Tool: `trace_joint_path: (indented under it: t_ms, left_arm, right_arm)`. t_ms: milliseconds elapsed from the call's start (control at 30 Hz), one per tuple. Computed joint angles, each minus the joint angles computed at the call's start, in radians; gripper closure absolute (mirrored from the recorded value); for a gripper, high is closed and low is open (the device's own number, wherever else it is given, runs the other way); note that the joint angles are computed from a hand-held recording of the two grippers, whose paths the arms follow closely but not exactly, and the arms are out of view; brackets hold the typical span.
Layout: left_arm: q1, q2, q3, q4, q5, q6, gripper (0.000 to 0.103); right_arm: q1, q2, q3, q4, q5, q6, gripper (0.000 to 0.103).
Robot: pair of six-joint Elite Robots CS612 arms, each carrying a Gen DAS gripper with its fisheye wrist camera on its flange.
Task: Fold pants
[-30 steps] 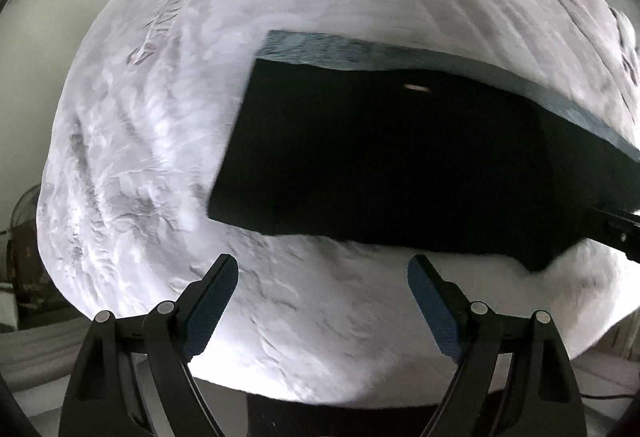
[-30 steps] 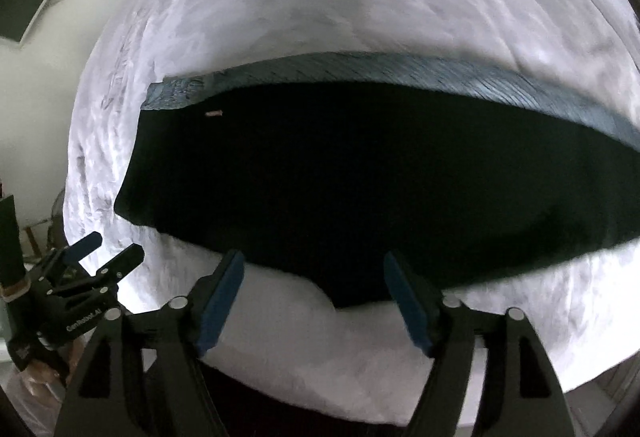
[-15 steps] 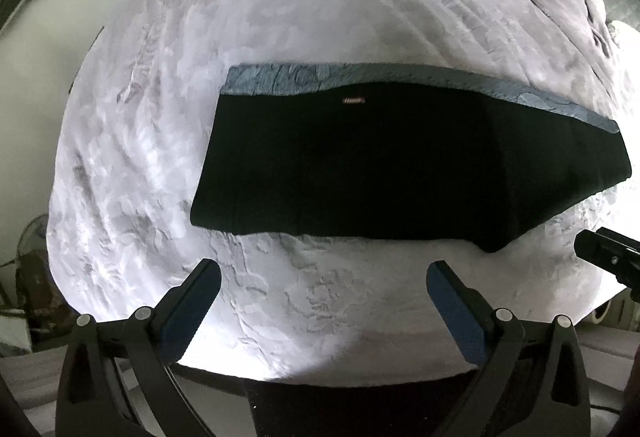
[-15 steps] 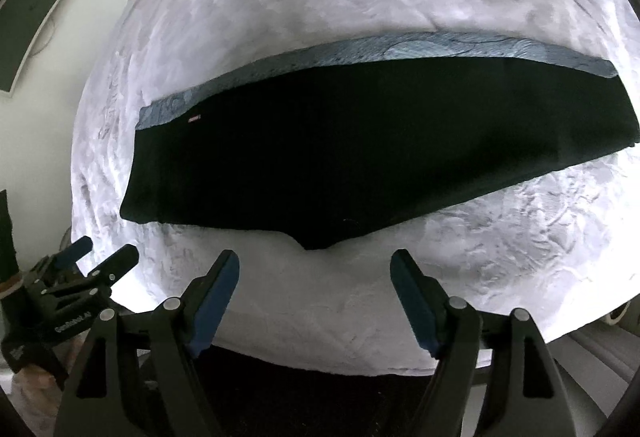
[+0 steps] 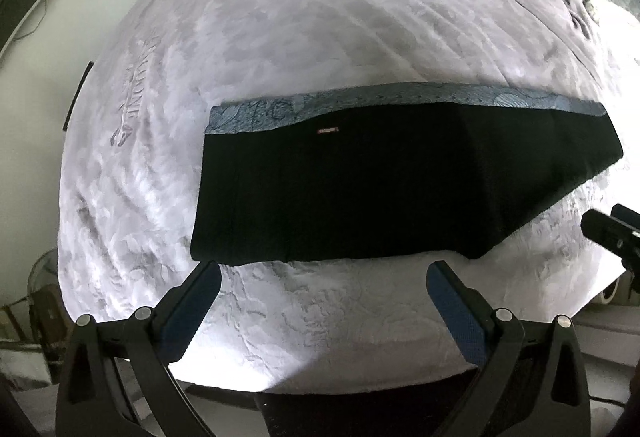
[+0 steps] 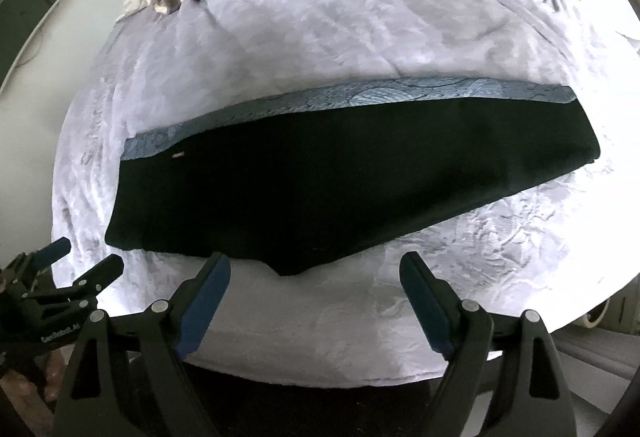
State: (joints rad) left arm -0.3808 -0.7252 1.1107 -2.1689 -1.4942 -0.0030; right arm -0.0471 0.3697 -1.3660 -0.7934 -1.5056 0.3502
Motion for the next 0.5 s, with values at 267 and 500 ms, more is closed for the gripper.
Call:
trace_joint_path:
  t_ms: [267, 500]
  left_arm:
    - [0.0, 0.006, -0.009, 0.011, -0.035, 0.036, 0.0]
    - [-0.007, 0.008, -0.012, 0.027, -0.061, 0.054, 0.0]
  right_arm:
    - [0.003, -0.002, -0.016, 0.027, -0.049, 0.045, 0.014]
    - [0.007, -0.005, -0.029, 0.061, -0.087, 0.055, 0.014]
